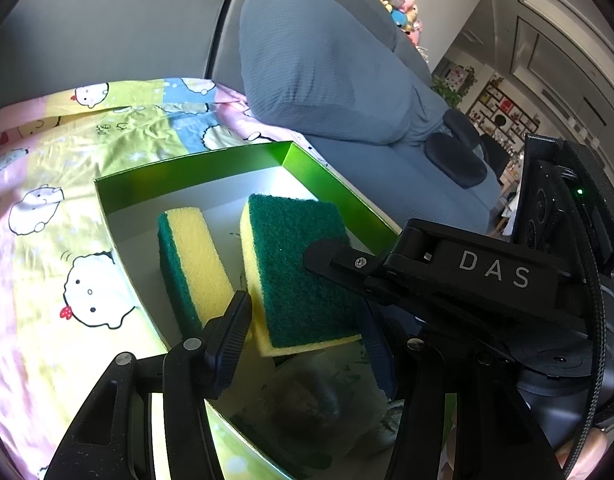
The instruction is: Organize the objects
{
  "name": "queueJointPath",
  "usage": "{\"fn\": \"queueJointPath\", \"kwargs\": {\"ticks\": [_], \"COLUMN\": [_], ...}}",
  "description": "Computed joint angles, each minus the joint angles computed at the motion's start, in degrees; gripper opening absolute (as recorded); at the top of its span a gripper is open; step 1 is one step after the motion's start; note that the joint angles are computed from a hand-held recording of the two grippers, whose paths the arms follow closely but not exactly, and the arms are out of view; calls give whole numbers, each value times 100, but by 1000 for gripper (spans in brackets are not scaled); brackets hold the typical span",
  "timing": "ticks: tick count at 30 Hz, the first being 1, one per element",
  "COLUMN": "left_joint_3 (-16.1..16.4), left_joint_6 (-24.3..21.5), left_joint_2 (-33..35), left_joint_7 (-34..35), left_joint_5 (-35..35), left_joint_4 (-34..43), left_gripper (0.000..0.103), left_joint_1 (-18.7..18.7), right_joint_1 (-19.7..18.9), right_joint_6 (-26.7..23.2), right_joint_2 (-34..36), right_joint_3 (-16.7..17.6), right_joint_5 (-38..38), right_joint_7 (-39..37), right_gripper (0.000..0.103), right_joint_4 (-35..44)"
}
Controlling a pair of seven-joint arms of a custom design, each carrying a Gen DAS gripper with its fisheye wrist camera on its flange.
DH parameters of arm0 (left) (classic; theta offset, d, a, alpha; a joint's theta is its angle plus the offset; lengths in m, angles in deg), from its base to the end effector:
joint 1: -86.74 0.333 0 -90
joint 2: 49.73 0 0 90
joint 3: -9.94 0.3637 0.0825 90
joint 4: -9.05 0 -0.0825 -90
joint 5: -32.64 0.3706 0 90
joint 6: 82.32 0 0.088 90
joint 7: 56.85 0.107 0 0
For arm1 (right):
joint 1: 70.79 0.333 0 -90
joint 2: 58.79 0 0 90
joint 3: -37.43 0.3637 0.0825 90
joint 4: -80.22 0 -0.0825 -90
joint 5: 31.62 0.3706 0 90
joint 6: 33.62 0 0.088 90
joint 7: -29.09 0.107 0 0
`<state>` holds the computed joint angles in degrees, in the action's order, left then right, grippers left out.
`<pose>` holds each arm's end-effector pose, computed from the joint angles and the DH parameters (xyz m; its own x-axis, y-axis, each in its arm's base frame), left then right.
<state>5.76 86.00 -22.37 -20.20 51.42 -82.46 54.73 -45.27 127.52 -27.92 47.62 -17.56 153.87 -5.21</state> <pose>0.5932 -0.4451 0.5071 -0.1381 -0.8911 0.4323 -0.7497 -0.1912 -0.6335 0.6451 0.4070 0.5010 -0.0537 -0.7763 -0.6280 -0.8582 0.3575 -0.3684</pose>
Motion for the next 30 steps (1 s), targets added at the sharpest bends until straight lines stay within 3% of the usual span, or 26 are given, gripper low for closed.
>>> {"fn": "queueJointPath", "kwargs": {"ticks": [11,16,19,23,30], "left_joint_3": [-122,-664,-395,-387,-440], "left_joint_6": [-294,-694,-781,-97,-101], "left_joint_2": [9,30,-86,-202,-315], "left_joint_7": [160,823,647,516,656], "left_joint_5": [-94,-607,-466,-483,-551], "left_joint_4": [90,221,108,-298,-394], "left_gripper": [56,56,56,56,56], "left_joint_1": [93,514,311,371,387], "right_joint_1": [148,196,298,450,516], "right_joint_6": [-185,-271,-429,-718,-839], "right_joint_2": [12,26,63,126,86], "right_joint_3": [-212,-276,-382,-526,-614], "right_joint_5": [-235,-388,-585,-928,-1227], "right_joint_7": [242,352,461,599,873], "right_gripper": [47,48,48,49,49], "right_joint_4": [69,117,239,455,471]}}
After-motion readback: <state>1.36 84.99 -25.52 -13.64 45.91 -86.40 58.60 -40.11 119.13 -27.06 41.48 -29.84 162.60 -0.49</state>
